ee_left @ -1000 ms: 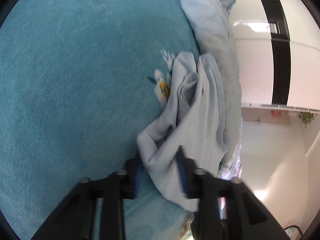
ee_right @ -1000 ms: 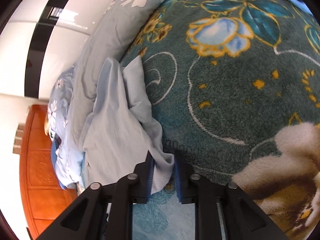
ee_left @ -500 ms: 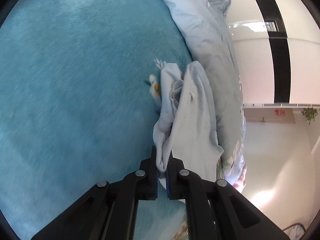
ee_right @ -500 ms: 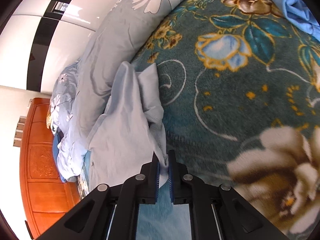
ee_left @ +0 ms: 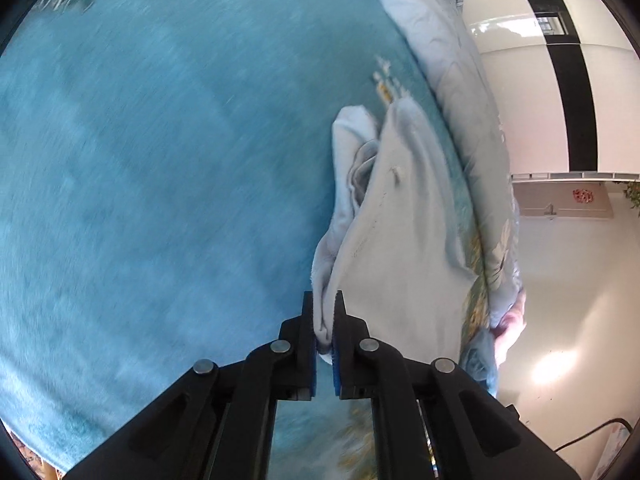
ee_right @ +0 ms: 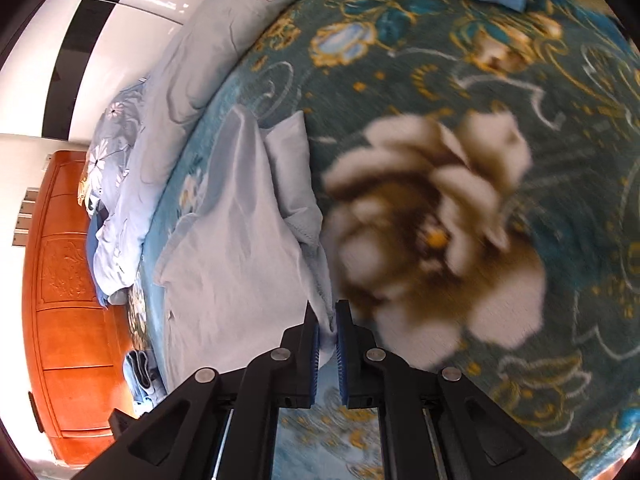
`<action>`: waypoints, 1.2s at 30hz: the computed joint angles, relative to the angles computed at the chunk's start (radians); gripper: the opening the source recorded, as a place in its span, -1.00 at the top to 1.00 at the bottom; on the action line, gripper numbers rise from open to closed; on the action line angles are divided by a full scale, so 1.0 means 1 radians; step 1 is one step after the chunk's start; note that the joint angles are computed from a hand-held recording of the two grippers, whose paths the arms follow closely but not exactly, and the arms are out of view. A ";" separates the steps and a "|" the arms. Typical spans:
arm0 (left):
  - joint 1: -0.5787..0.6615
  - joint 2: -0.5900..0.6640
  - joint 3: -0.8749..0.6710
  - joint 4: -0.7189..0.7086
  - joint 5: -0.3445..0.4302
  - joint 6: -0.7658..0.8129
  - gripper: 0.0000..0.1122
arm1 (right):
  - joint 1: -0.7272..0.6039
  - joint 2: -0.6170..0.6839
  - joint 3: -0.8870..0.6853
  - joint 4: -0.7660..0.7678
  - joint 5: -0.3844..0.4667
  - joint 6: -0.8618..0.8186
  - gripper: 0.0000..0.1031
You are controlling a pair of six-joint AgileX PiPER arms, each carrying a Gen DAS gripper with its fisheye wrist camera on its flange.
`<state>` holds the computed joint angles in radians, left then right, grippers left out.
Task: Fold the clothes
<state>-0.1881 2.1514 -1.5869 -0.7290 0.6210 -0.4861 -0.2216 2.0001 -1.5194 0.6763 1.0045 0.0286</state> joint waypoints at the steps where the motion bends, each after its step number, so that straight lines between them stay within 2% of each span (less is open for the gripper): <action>1: -0.002 -0.008 0.019 -0.006 -0.007 0.008 0.89 | -0.007 -0.009 0.025 0.010 -0.006 -0.015 0.85; 5: -0.011 -0.049 0.090 0.003 -0.030 0.024 0.88 | -0.014 0.002 0.049 0.038 -0.022 -0.065 0.85; 7: -0.020 -0.044 0.063 0.062 -0.011 -0.014 0.83 | -0.012 0.007 0.045 0.042 -0.025 -0.094 0.80; 9: -0.030 -0.039 0.024 0.147 0.022 -0.080 0.58 | -0.013 0.013 0.039 0.046 -0.020 -0.117 0.78; 11: -0.039 -0.047 0.009 0.204 0.030 -0.124 0.18 | -0.014 0.014 0.032 0.039 -0.007 -0.126 0.76; 13: -0.046 -0.059 -0.006 0.256 0.042 -0.166 0.02 | -0.008 0.019 0.006 -0.003 0.011 -0.101 0.64; 16: -0.059 -0.073 -0.043 0.351 0.077 -0.238 -0.20 | -0.015 0.008 -0.002 -0.019 0.029 -0.104 0.58; 17: -0.064 -0.078 -0.057 0.385 0.092 -0.258 -0.28 | -0.017 0.003 -0.007 -0.027 0.034 -0.105 0.52; 19: -0.076 -0.083 -0.091 0.456 0.126 -0.295 -0.36 | -0.022 -0.013 -0.013 -0.052 0.034 -0.106 0.19; 21: -0.091 -0.085 -0.128 0.535 0.169 -0.327 -0.41 | -0.029 -0.026 -0.020 -0.063 0.033 -0.113 0.06; 22: -0.097 -0.090 -0.135 0.567 0.184 -0.330 -0.45 | -0.033 -0.031 -0.022 -0.065 0.030 -0.117 -0.07; 26: -0.125 -0.082 -0.202 0.652 0.249 -0.278 -0.48 | -0.052 -0.041 -0.050 -0.071 0.040 -0.139 -0.34; 28: -0.139 -0.058 -0.262 0.667 0.271 -0.245 -0.49 | -0.061 -0.044 -0.061 -0.066 0.040 -0.150 -0.56; 32: -0.161 -0.017 -0.377 0.683 0.301 -0.217 -0.65 | -0.067 -0.047 -0.068 -0.056 0.019 -0.164 -0.80; 34: -0.172 0.011 -0.444 0.699 0.334 -0.208 -0.73 | -0.066 -0.048 -0.070 -0.057 0.004 -0.163 -1.00; 36: -0.181 0.050 -0.527 0.711 0.384 -0.187 -0.80 | -0.069 -0.043 -0.078 -0.056 0.004 -0.169 -1.00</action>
